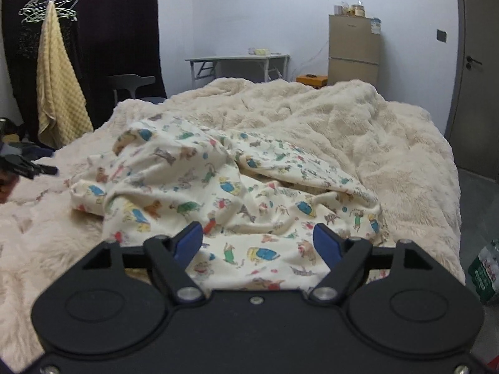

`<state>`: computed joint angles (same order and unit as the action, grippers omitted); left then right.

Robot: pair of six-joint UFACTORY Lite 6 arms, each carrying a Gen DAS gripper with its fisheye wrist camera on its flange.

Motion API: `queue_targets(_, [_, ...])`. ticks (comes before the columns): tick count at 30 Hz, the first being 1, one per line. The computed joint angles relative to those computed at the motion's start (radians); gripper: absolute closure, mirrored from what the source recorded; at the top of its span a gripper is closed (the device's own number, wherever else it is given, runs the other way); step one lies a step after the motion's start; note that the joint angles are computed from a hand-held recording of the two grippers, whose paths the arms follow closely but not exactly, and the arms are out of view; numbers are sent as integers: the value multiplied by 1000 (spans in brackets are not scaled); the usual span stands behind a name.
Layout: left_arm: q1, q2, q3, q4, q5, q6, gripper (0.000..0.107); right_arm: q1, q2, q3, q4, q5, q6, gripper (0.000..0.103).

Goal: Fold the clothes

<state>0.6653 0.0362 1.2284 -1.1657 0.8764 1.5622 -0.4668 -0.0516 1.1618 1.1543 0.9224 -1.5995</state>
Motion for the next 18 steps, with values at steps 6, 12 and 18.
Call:
queue_targets(6, [-70, 31, -47, 74, 32, 50, 12, 3, 1, -4, -13, 14, -5, 26])
queue_targets(12, [-102, 70, -43, 111, -70, -20, 13, 21, 3, -14, -35, -12, -5, 26])
queue_targets(18, [-175, 42, -88, 254, -337, -66, 86, 21, 32, 1, -51, -31, 20, 26])
